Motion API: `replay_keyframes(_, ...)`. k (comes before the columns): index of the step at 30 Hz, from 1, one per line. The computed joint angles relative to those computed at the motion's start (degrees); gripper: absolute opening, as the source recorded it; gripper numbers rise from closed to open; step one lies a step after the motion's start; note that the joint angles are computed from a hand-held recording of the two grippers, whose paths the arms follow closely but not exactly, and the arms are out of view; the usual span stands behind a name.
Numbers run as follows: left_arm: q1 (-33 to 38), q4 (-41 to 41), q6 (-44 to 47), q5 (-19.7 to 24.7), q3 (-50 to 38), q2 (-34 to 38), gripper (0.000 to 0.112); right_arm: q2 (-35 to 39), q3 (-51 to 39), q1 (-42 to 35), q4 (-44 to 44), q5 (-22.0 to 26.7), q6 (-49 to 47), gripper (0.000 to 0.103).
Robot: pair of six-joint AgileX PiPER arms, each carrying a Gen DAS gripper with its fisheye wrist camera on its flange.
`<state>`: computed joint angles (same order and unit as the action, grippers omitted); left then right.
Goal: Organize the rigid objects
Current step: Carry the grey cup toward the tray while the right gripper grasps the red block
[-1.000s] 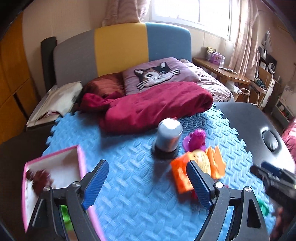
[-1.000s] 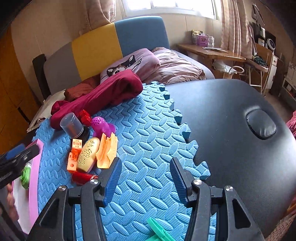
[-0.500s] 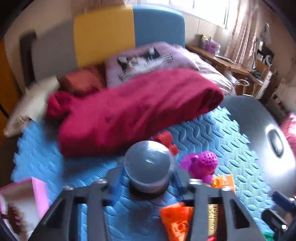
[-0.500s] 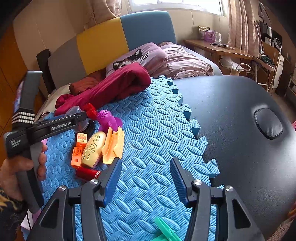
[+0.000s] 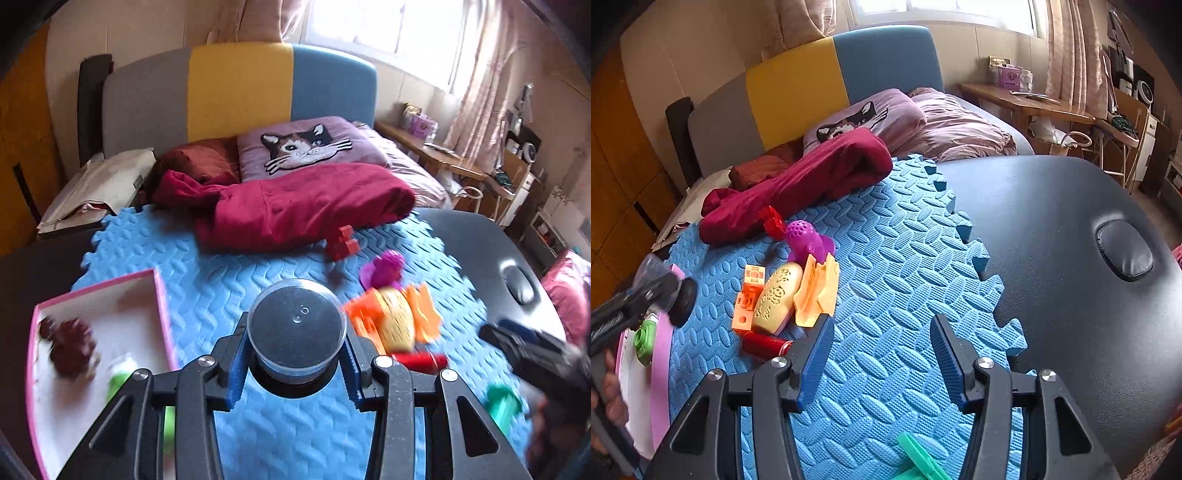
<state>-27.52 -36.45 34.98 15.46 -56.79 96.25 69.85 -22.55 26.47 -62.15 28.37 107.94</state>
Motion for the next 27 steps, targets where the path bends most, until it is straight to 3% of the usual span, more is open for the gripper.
replay_keyframes(3,2.73,-9.77,10.77,1.91,5.96,-5.73,0.044,0.03,-0.61,1.40,-1.71,-0.60,0.50,0.055)
replay_keyframes(6,5.37,-14.21,16.61,3.03,11.18,-10.80,0.044,2.12,-3.93,1.67,-0.43,-1.51,-3.37,0.055)
replay_keyframes(11,12.84,-21.08,25.12,8.85,15.80,-16.09,0.044,9.19,-13.62,-0.03,-0.93,-4.24,-12.23,0.055)
replay_keyframes(15,19.22,-24.00,29.35,12.81,17.92,-18.36,0.044,18.37,-24.68,-3.51,7.95,-5.71,-27.79,0.055)
replay_keyframes(19,25.90,-25.55,32.56,16.10,19.04,-19.41,0.044,28.79,-36.88,-6.12,18.18,-2.99,-42.84,0.055)
replay_keyframes(25,34.26,-25.34,35.39,19.50,19.34,-18.31,0.044,40.99,-50.28,-8.06,28.71,2.58,-57.30,0.053)
replay_keyframes(27,36.21,-25.13,35.92,19.84,19.54,-17.75,0.044,44.19,-53.88,-7.58,30.34,5.87,-60.58,0.021)
